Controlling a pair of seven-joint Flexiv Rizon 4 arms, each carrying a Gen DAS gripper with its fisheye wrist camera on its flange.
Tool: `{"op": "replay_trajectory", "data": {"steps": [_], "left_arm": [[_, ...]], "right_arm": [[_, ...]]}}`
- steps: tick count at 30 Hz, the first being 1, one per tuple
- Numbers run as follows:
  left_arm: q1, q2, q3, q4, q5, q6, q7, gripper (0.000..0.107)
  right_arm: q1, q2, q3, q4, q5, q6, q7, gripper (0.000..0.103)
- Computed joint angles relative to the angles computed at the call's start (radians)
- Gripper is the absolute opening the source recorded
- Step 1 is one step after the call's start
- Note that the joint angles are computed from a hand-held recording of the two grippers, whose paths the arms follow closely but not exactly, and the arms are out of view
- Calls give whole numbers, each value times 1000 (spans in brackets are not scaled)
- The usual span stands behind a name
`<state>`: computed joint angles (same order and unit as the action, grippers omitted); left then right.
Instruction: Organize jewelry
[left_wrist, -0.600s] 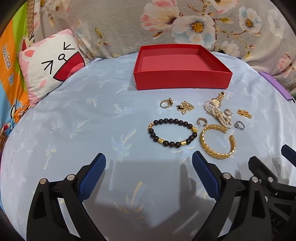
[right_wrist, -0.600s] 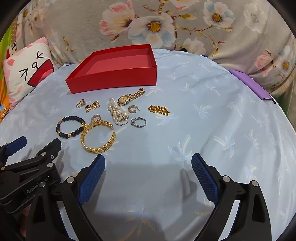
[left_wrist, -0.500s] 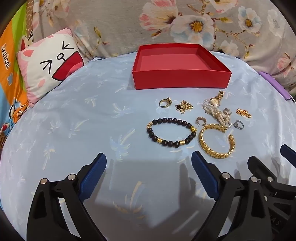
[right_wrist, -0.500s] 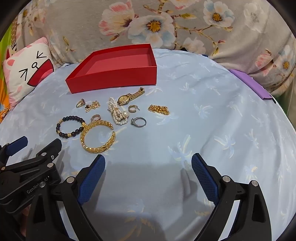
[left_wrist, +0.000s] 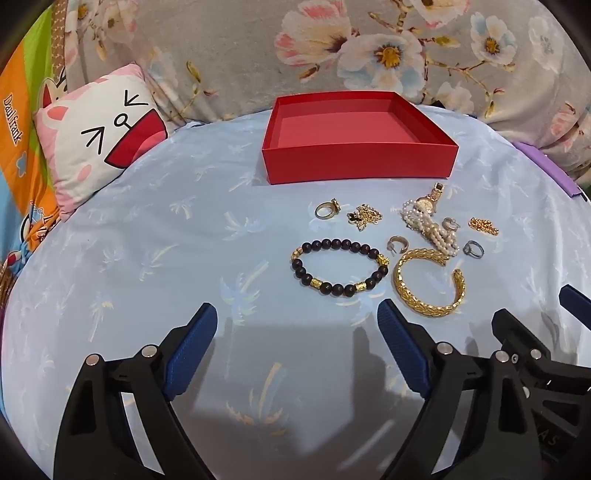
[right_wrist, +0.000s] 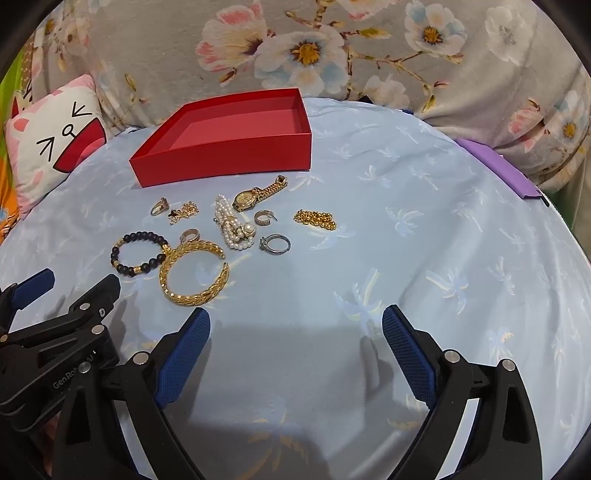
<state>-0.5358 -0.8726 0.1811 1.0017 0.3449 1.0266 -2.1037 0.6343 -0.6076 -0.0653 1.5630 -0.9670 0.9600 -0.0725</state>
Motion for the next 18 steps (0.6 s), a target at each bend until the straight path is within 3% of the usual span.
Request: {"op": "replay_trajectory", "data": {"steps": [18], "left_arm": [[12, -5, -11, 2, -24, 9, 24, 85]], "right_arm": [[1, 1, 0, 0, -11, -10, 2, 93]]}}
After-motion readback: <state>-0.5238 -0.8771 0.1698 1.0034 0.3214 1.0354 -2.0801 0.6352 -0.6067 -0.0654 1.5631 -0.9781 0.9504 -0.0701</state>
